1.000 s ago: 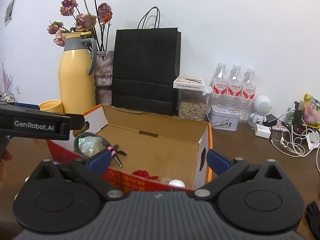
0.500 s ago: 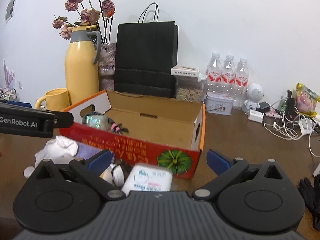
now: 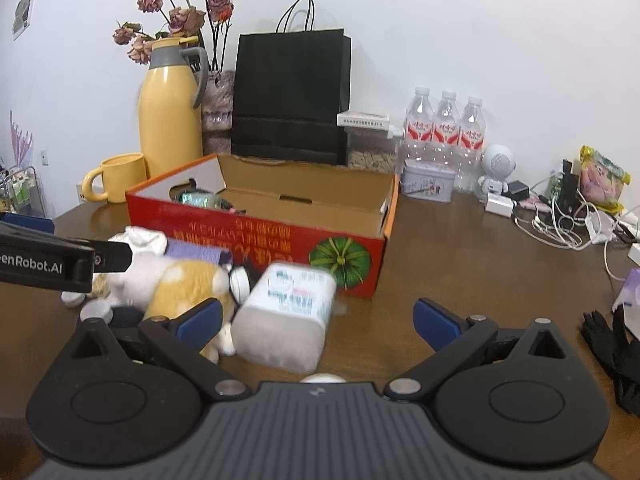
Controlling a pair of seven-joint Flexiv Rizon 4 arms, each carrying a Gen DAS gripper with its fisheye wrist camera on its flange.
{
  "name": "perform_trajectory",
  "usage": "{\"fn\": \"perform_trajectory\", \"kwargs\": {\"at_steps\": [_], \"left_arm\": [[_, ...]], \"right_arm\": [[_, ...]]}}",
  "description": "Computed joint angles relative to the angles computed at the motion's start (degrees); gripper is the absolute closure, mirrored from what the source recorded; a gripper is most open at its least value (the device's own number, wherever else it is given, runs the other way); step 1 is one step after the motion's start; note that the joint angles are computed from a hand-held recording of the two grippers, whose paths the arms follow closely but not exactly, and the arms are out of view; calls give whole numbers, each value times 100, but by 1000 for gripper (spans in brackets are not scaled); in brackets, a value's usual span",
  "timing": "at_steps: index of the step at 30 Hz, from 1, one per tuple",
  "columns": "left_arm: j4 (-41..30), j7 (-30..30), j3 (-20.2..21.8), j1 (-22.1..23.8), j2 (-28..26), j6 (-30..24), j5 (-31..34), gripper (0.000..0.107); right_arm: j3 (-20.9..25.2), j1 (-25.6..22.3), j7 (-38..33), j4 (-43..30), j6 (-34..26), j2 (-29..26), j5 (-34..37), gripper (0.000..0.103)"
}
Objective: Organize objects
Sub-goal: 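Move both open tools back from the box toward the table items, then grasp a white bottle cap with the right tool while the left tool grasps another cap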
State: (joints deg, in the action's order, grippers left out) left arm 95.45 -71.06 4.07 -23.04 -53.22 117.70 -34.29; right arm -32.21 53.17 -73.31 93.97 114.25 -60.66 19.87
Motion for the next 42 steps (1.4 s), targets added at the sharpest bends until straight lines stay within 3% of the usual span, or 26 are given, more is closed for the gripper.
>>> {"fn": "perform_trajectory", "kwargs": {"at_steps": [5, 10, 21, 24, 26, 27, 30, 34, 35, 39, 41, 42], "left_arm": [[215, 7, 89, -140, 0, 57, -135, 4], [436, -117, -155, 87, -13, 333, 179, 4], [486, -196, -280, 251, -104, 399, 369, 4], [439, -222, -296, 295, -137, 405, 405, 4], [414, -258, -332, 346, -155, 419, 454, 5], [403, -284, -357, 376, -164, 426, 486, 6], [382, -361, -435, 473, -183, 451, 612, 13], [380, -492, -592, 668, -211, 537, 956, 33], [370, -510, -621, 706, -222, 541, 1035, 43], [334, -638, -765, 894, -280, 629, 1396, 57], [314, -672, -816, 972, -310, 668, 1564, 76], [309, -691, -828, 995, -320, 699, 1622, 79]], "right_arm": [[177, -48, -108, 274, 153, 96, 13, 0], [422, -202, -229, 421, 158, 145, -36, 0], [784, -697, 117, 171, -334, 101, -534, 0], [1018, -939, 242, 121, -323, 139, -825, 19], [1108, -1024, 282, 124, -263, 151, -940, 50], [1105, -1019, 301, 133, -213, 142, -941, 59], [1213, -1103, 302, 157, -102, 166, -985, 62], [1212, -1100, 299, 160, -118, 176, -967, 62], [1203, -1090, 302, 158, -131, 176, -961, 62], [1178, -1072, 309, 151, -141, 165, -959, 62], [1178, -1071, 313, 150, -141, 165, -961, 62], [1177, -1071, 315, 151, -141, 165, -962, 62]]}}
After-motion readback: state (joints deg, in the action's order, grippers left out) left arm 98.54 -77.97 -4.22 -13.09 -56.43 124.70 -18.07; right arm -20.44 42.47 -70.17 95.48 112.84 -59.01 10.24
